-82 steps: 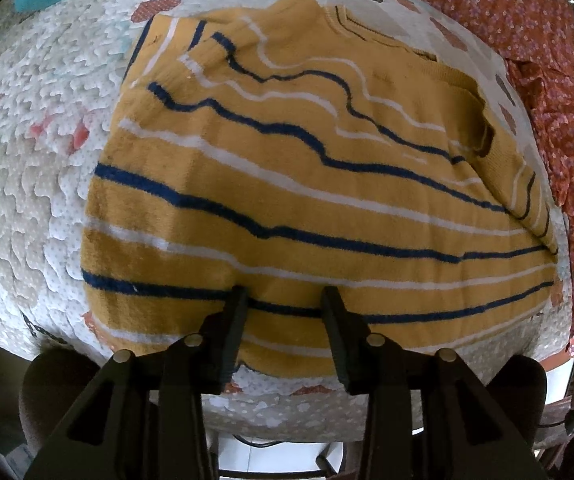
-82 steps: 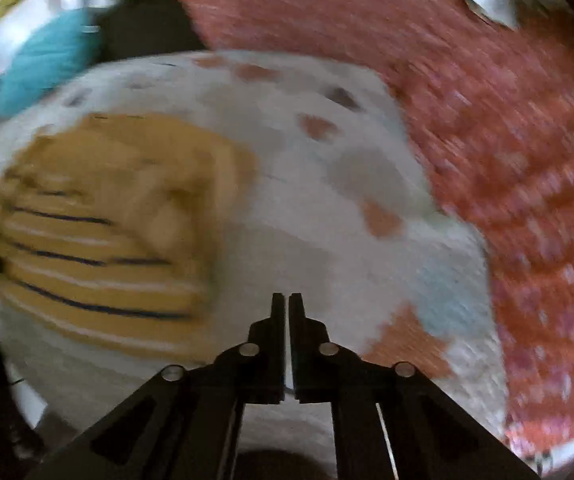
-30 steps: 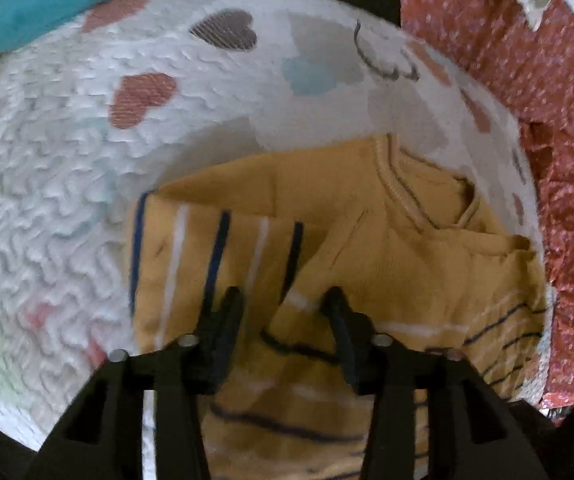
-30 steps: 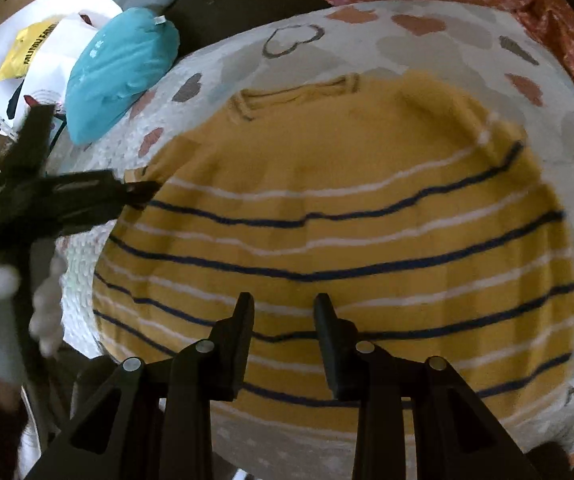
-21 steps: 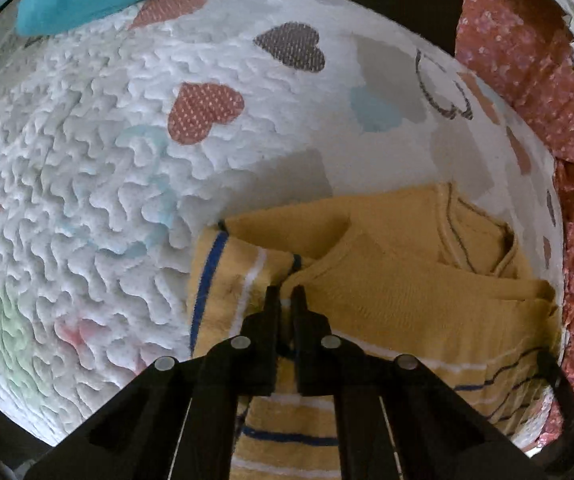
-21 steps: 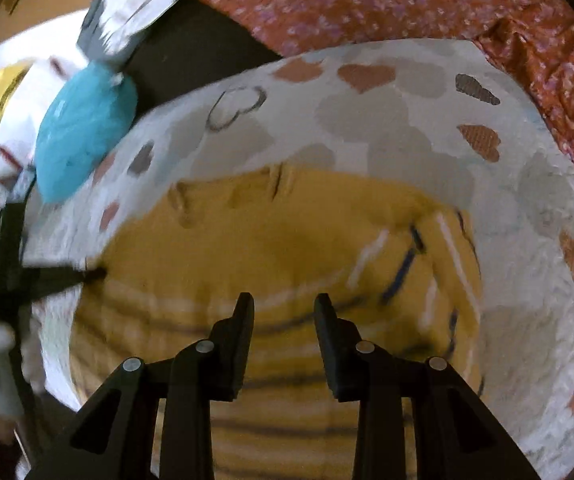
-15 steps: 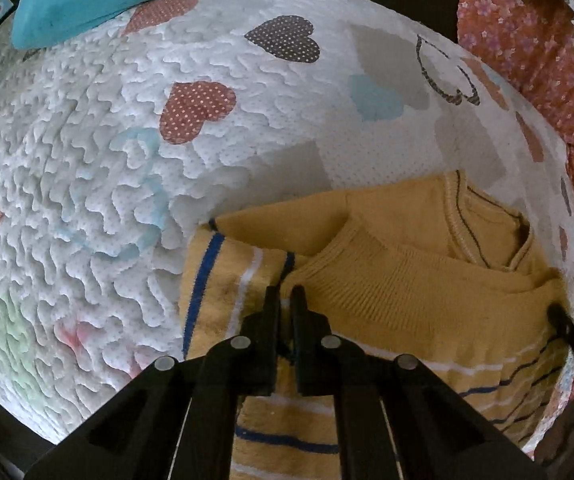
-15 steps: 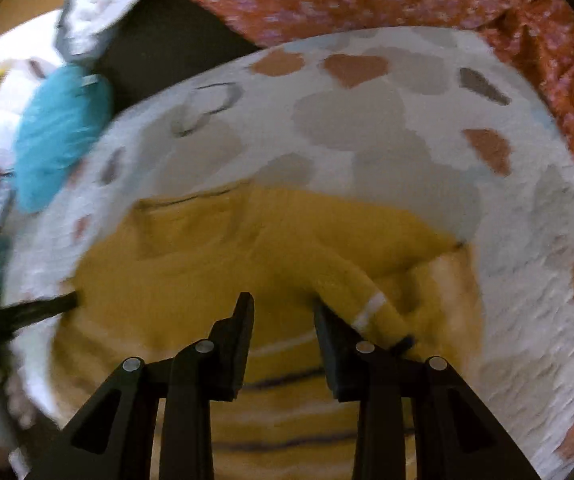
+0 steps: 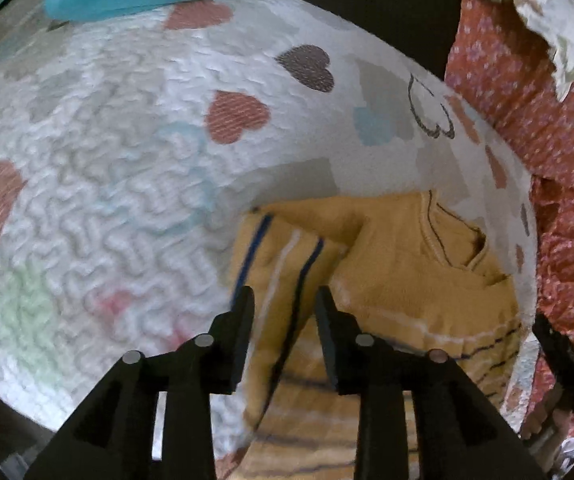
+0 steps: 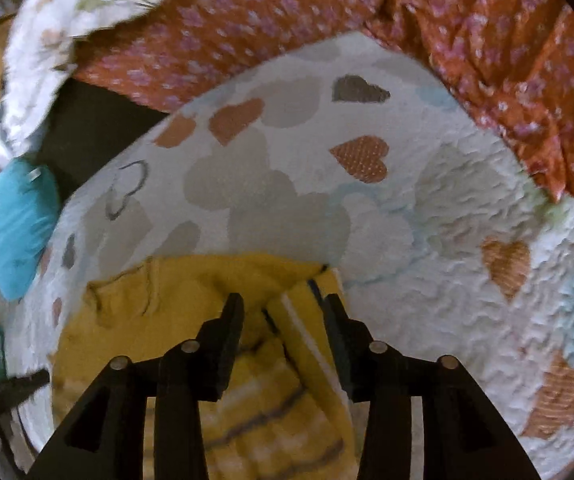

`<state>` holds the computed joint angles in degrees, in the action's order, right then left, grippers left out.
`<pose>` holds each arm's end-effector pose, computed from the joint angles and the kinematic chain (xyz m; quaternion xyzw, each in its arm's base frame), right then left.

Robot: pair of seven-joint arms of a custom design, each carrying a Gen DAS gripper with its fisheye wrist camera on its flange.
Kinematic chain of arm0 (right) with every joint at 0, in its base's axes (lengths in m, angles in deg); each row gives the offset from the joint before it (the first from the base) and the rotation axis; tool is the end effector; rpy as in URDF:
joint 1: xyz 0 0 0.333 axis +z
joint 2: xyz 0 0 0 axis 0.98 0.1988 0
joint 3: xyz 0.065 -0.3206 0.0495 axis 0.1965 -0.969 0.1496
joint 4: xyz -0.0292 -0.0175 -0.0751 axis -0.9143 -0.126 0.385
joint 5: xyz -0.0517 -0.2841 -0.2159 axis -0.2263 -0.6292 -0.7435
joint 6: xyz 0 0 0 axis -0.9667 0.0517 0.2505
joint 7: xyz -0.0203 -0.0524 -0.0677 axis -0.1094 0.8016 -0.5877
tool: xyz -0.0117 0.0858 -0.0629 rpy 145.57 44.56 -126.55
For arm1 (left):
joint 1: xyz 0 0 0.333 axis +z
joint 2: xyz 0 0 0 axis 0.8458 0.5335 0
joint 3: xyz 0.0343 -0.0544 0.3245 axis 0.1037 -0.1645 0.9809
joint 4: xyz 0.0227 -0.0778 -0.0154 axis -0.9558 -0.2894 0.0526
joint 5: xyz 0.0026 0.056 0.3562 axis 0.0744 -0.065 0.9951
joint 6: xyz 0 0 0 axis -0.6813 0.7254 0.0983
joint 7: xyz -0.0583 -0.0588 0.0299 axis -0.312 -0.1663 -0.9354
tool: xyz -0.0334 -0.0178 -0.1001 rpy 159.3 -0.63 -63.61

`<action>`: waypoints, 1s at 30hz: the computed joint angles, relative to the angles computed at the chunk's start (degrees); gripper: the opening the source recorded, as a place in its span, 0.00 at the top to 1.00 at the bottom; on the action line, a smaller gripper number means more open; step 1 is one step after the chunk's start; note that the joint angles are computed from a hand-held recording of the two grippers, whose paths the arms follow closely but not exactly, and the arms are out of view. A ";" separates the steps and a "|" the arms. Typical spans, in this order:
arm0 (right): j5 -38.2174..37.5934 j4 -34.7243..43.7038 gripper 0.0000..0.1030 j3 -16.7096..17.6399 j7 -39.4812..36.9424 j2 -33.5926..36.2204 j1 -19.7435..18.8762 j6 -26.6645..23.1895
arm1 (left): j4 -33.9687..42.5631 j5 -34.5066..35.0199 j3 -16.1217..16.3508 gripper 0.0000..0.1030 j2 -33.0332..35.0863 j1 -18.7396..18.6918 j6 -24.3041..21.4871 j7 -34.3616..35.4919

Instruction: Fold small clothes

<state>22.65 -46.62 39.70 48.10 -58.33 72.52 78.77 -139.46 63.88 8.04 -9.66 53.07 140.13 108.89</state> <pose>0.6415 0.0655 0.3847 -0.6938 0.6352 -0.1003 0.3240 0.5103 -0.1117 0.4109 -0.8877 0.4086 -0.2076 0.0451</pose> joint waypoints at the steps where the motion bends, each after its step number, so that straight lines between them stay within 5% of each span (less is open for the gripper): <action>1: 4.05 -2.48 0.56 3.69 -4.89 -1.97 -3.29 0.48 | -2.17 -0.81 -0.19 0.66 -1.69 -0.15 0.90 -0.20; 2: 10.55 -5.17 0.54 7.73 -11.71 -4.37 -6.91 0.46 | -4.26 -1.84 -0.60 0.66 -3.20 -0.33 1.86 -0.50; 5: 24.99 -10.90 0.45 12.65 -26.26 -9.70 -11.63 -2.17 | -9.06 -2.69 -2.54 0.65 -6.02 -0.71 4.18 -3.54; 8: 30.40 -15.57 0.45 12.57 -33.18 -12.42 -10.77 -3.62 | -13.35 -4.74 -4.39 0.60 -7.02 -1.59 8.18 -6.91; 13: 31.37 -18.57 0.45 8.89 -31.04 -10.32 -6.61 -1.95 | -17.50 -14.03 -5.09 0.50 -5.61 -4.62 13.64 -5.86; 16: 29.57 -18.00 0.46 5.13 -26.49 -8.03 -4.63 -2.87 | -18.25 -10.17 -6.33 0.49 -6.36 -3.27 13.84 -9.24; 21: 35.38 -18.70 0.45 1.87 -30.27 -10.81 -4.03 -6.37 | -18.88 -3.89 -8.33 0.49 -10.59 -0.77 9.62 -15.10; 30: 44.37 -23.22 0.43 -4.28 -38.70 -18.19 -0.41 -8.91 | -22.72 -8.49 -10.13 0.49 -12.71 -2.23 14.38 -16.00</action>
<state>67.02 -69.85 35.42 9.40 -76.53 72.11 69.86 -162.18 55.39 -2.08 -22.37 50.84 154.51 92.89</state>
